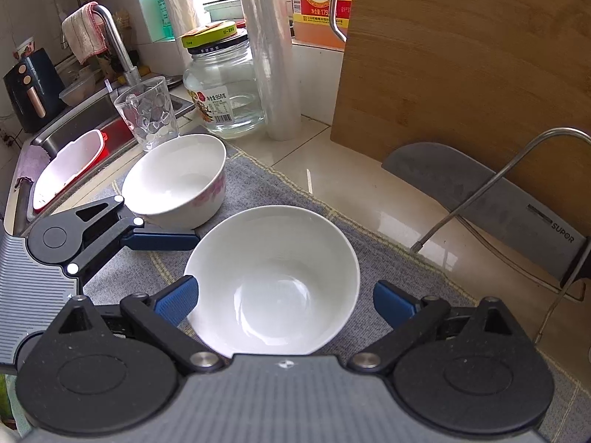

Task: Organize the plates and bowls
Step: 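Grasp the rim of another white bowl with the right tool, then carry the held bowl with the right tool toward the first bowl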

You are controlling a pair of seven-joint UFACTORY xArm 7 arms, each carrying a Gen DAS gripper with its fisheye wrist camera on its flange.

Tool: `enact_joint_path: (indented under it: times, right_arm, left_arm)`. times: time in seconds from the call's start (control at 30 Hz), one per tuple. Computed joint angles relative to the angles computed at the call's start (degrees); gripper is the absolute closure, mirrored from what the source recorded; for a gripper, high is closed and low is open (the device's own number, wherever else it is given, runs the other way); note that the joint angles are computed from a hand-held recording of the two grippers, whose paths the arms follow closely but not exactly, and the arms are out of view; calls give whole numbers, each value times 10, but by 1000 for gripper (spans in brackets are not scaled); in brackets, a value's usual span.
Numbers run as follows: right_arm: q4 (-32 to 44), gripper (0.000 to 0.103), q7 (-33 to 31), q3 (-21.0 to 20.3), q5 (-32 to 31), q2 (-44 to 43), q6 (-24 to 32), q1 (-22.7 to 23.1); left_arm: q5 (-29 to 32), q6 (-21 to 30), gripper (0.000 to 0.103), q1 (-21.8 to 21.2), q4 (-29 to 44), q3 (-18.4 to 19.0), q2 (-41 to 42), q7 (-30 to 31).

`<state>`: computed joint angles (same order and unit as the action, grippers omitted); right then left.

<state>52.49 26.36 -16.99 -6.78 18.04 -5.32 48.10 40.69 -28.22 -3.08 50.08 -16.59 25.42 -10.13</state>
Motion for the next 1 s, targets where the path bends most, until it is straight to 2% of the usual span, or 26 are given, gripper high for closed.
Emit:
enact_joint_path:
  times: [0.2, 0.27, 0.4, 0.57, 0.83, 1.0]
  right_arm:
    - [17, 10, -19, 69, 13, 13, -3, -73]
    - [21, 12, -23, 74, 16, 17, -3, -79]
    - [26, 19, -37, 116, 25, 22, -4, -120]
    - [25, 20, -51, 145, 36, 23, -7, -148]
    - [23, 20, -60, 151, 48, 19, -6, -151]
    - [14, 20, -58, 140, 48, 9, -3, -135]
  left_arm:
    - [23, 10, 12, 17, 18, -17, 15, -18]
    - [28, 9, 12, 20, 18, -20, 16, -22]
    - [39, 11, 13, 25, 23, -23, 20, -25]
    - [69, 12, 16, 39, 34, -34, 28, -38]
    - [82, 15, 17, 37, 35, -29, 26, -46]
    - [90, 14, 17, 38, 25, -28, 14, -45]
